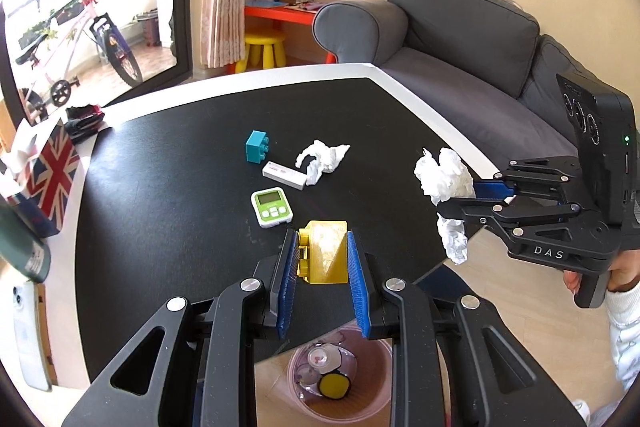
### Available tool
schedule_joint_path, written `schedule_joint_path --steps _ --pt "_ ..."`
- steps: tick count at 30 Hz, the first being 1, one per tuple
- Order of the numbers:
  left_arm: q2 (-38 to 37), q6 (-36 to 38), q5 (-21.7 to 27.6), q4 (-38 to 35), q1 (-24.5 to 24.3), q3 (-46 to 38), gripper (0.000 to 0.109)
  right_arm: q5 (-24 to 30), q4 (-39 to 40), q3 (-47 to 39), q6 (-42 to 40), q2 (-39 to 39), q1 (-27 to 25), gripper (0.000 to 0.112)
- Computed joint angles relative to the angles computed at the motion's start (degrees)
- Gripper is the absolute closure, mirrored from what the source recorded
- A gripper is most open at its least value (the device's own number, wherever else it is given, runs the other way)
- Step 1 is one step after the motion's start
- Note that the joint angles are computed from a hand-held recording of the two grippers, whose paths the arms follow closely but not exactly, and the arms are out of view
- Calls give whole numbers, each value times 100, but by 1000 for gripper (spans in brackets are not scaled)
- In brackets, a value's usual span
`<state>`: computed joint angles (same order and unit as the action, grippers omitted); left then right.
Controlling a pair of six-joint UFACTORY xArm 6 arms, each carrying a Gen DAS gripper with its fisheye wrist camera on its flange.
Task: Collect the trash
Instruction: 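Carry both items over the pink bin and open the right gripper to drop the tissue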
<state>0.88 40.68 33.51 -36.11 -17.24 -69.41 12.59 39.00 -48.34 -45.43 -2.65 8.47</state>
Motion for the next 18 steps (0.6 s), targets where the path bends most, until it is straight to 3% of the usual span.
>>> schedule_joint_path --steps 9,18 --pt "-650 255 -374 -239 -67 933 84 -86 236 706 -246 -574 259 92" --pt "-1029 330 -369 -330 -73 1615 84 40 695 1329 -541 -816 427 92"
